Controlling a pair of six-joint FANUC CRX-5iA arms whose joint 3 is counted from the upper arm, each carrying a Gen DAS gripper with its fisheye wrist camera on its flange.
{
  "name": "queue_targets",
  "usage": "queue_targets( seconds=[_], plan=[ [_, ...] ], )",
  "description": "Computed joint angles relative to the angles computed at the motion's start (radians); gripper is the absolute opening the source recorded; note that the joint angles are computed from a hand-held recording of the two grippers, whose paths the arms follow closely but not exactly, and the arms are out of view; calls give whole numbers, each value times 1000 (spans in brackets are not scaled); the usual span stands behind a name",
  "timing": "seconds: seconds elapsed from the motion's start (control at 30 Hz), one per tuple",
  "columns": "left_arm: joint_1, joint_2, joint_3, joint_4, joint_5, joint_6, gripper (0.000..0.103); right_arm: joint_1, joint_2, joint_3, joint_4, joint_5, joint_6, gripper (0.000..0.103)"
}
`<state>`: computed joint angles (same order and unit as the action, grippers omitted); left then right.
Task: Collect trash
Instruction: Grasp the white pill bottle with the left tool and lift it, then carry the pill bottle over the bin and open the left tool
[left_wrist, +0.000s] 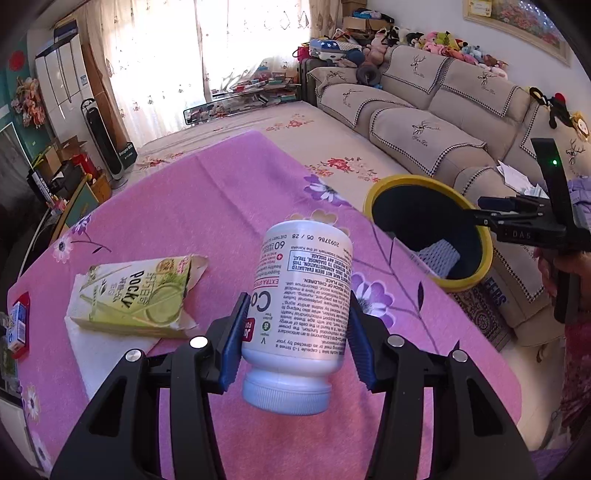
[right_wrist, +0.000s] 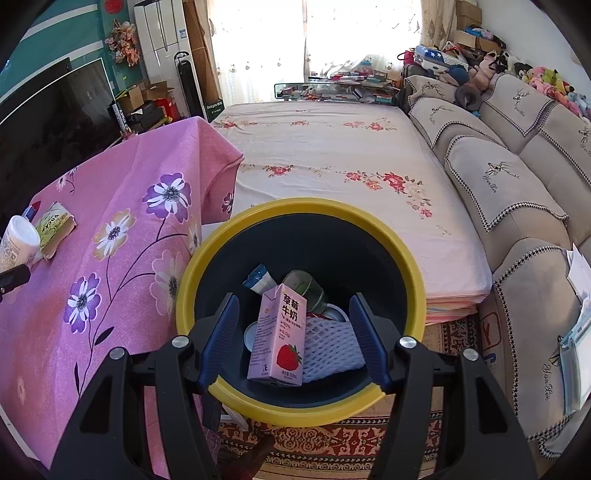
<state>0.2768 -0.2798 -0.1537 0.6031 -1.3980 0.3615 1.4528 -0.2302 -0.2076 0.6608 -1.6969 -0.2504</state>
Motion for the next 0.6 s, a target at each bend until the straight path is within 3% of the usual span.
queue_targets(
  seconds=[0.6],
  plan=[
    [-579,111,95,-152,182,355,50,269,-183,-102,-27,-325,-276,59]
  ],
)
